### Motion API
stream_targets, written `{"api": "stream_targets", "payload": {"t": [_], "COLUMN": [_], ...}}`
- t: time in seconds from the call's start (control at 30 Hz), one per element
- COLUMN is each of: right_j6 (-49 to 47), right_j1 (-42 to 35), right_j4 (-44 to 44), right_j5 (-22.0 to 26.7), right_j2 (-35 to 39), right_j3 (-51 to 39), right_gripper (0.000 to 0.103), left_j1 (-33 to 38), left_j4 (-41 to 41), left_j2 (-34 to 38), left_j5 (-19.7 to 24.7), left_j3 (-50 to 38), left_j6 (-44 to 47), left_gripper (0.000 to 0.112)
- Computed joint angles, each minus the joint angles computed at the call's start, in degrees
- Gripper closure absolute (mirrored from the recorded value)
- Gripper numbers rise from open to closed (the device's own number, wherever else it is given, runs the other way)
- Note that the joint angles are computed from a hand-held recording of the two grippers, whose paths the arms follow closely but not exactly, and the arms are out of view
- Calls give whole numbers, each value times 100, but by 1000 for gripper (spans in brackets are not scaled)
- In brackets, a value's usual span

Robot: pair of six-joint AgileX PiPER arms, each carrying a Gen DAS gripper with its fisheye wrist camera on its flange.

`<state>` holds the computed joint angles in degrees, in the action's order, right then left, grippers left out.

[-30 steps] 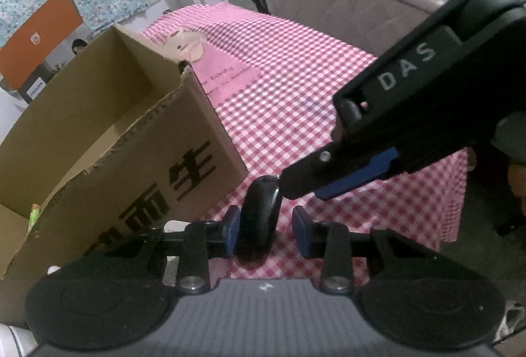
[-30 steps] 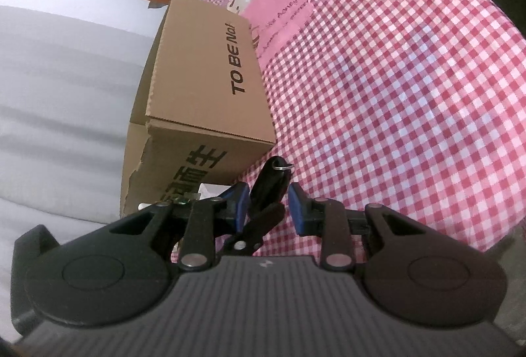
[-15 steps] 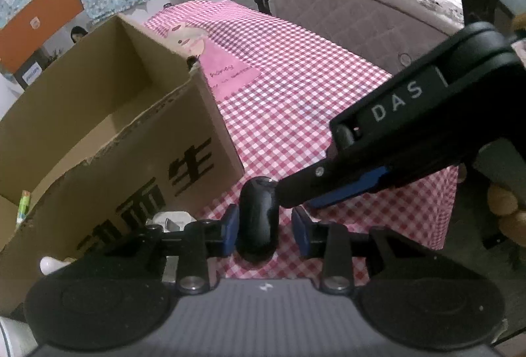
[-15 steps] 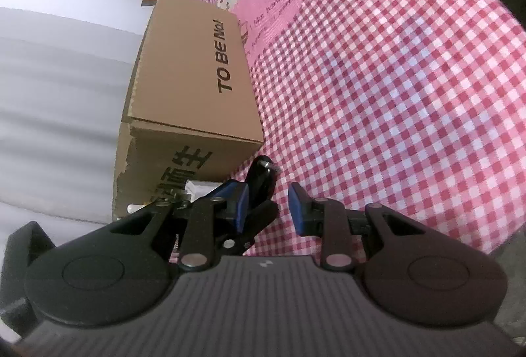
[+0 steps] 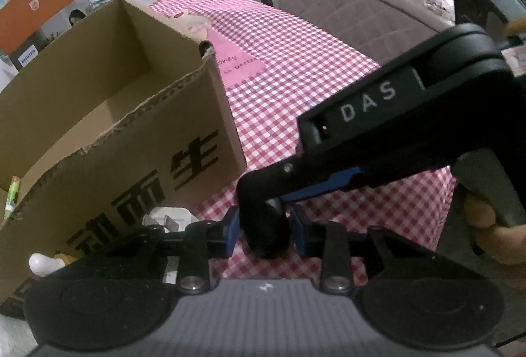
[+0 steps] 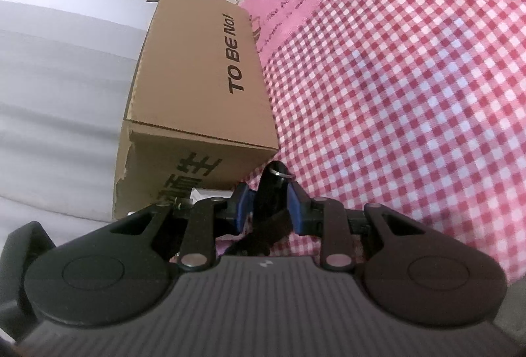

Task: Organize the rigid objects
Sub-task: 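Grasp the black oval key fob with the right tool, then carry the black key fob with the right tool into the box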

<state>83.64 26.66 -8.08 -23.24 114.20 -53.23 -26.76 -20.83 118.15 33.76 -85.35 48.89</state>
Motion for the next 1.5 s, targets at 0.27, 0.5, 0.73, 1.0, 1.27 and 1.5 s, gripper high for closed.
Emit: {"api": "stream_targets", "payload": {"t": [0.27,0.5,0.73,1.0,1.27,1.5], "right_j6": [410,253,-406,-2072,-4795,-7309], "right_j1": [-119,-105,42,579,1143,1532], "right_j4": [-202,-169,266,2071,4710,6971], "right_j5": [-1175,-978,-445,-66,173,155], "right_j2": [272,396,382,-119,-621,-960], "right_j3": [272,118,-169,42,-134,-443], "right_gripper": [76,78,82,85,85,85], "left_j1": [120,121,109,231,455,728], "left_j4": [-262,-293,-376,-963,-1764,-2467], "left_j2": [85,96,58,-340,-894,-1422], "left_j5": [300,225,180,74,38,106], "left_j3": [-152,-124,-83,359,830,1231], "left_j6": [42,27,32,718,1551,2241], "left_gripper": [78,78,79,82,82,83]}}
